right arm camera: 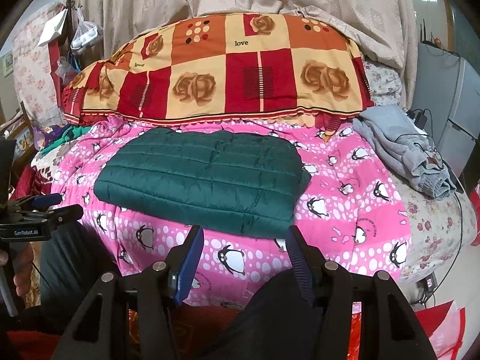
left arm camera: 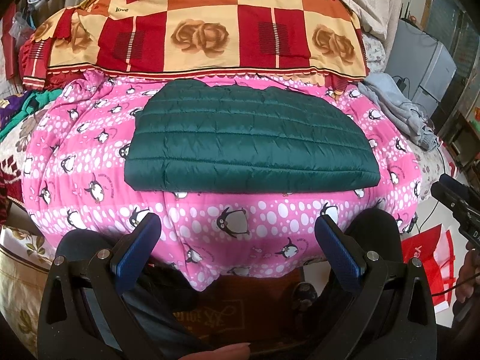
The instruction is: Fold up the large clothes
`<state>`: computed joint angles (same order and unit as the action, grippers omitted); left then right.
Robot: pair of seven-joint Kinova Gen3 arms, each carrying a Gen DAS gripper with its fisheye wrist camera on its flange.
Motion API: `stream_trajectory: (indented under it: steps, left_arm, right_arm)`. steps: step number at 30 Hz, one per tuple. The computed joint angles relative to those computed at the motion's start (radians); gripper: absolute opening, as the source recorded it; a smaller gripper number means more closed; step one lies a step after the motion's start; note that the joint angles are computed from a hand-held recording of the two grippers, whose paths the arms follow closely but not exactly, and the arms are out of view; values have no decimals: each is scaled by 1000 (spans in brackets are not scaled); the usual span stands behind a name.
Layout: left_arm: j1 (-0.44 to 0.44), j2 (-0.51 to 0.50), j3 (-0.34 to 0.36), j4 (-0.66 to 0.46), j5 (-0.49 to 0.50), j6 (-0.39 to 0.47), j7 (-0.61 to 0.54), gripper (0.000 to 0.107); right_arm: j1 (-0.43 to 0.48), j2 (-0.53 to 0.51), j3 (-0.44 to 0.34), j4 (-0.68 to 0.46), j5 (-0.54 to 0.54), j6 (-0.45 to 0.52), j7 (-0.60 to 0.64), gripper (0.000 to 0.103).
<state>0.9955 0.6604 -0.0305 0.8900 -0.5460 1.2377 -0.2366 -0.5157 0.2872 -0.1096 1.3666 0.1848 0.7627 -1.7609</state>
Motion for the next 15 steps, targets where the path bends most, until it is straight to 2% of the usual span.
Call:
stream_trajectory:
  steps: [9, 15]
  left_arm:
    - [7, -12, -1, 37, -15, -39, 10, 103]
    - [10, -6, 0, 28, -21, -26, 2, 103]
  right_arm:
    - [1, 0, 0, 0, -1, -1, 1, 54]
    - [-8, 0, 1, 8, 4, -4, -11, 54]
